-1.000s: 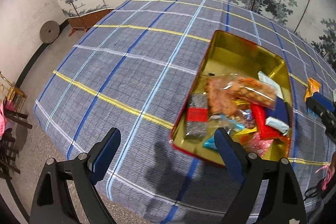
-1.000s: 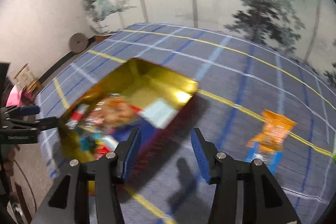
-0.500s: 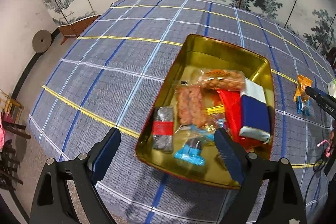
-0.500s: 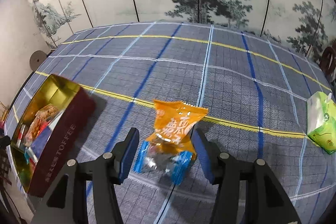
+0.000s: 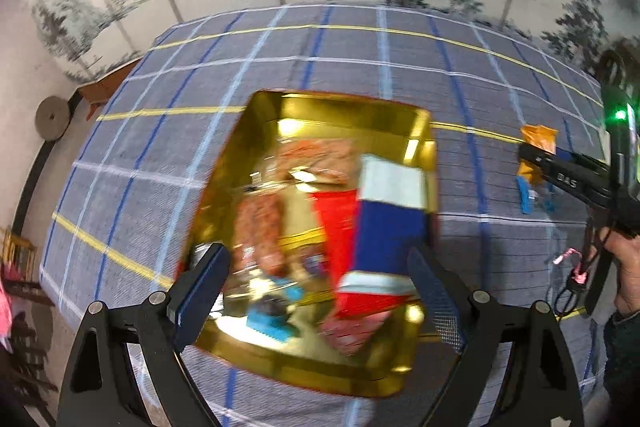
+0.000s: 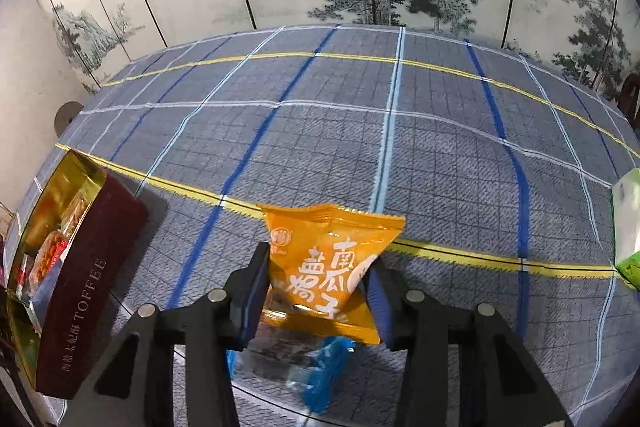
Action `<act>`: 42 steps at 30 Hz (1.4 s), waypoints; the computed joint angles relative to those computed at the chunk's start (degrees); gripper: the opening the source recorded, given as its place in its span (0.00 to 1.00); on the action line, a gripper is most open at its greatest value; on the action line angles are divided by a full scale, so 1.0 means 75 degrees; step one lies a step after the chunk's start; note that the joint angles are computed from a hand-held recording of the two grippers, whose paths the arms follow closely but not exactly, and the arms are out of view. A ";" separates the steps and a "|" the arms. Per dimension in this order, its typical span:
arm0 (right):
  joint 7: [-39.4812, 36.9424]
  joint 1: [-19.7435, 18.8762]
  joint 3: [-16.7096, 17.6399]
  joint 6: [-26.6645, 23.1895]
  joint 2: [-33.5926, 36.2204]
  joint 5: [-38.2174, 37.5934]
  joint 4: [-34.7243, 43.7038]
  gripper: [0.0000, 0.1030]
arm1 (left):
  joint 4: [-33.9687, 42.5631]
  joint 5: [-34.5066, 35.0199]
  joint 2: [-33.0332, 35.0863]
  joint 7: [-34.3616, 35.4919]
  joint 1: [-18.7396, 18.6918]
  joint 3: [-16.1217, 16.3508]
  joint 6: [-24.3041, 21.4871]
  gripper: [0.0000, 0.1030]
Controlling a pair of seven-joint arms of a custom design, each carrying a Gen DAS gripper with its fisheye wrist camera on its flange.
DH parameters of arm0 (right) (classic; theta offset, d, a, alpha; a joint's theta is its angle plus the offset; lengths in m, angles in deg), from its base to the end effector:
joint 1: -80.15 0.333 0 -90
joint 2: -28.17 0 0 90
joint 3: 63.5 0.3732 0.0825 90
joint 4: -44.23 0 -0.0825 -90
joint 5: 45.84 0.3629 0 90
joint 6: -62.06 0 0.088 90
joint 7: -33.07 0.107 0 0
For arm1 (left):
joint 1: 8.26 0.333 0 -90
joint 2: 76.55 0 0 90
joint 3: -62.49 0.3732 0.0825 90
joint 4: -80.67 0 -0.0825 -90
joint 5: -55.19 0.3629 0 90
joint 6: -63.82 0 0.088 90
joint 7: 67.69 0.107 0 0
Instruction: Organize snacks
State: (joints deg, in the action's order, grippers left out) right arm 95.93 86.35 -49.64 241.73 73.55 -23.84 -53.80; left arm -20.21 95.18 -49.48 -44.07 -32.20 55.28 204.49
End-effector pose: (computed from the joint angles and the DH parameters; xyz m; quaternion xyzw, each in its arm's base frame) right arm 0.7135 0.1832 0.2624 -0.7639 0.5559 -0.1387 0.2969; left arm 0.5963 -0.3460 0.3867 -0.7311 0.6365 -0.1250 0.2113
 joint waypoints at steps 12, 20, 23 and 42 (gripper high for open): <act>-0.0189 -0.1013 0.0251 0.1397 -0.0428 -0.0457 -0.1459 0.42 | 0.2048 -0.0493 0.1489 0.1383 -0.0541 -0.0144 0.0185 0.86; 0.0314 -0.2085 0.0731 0.2502 -0.0591 -0.1602 -0.2552 0.42 | 0.3438 -0.1198 0.2553 0.2138 -0.0806 -0.0101 0.0391 0.86; 0.0596 -0.2381 0.0884 0.2655 -0.0557 -0.2055 -0.2686 0.42 | 0.4026 -0.1431 0.2938 0.2405 -0.0933 -0.0039 0.0307 0.84; 0.1603 -0.2704 0.0923 0.2436 -0.0436 -0.3206 -0.2625 0.43 | 0.7863 -0.2885 0.5278 0.4085 -0.1279 0.0041 -0.1131 0.63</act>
State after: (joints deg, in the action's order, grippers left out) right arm 107.95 66.08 -42.72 260.00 70.28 -47.88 -73.49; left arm 38.77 73.54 -9.90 -13.43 -41.79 55.59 196.01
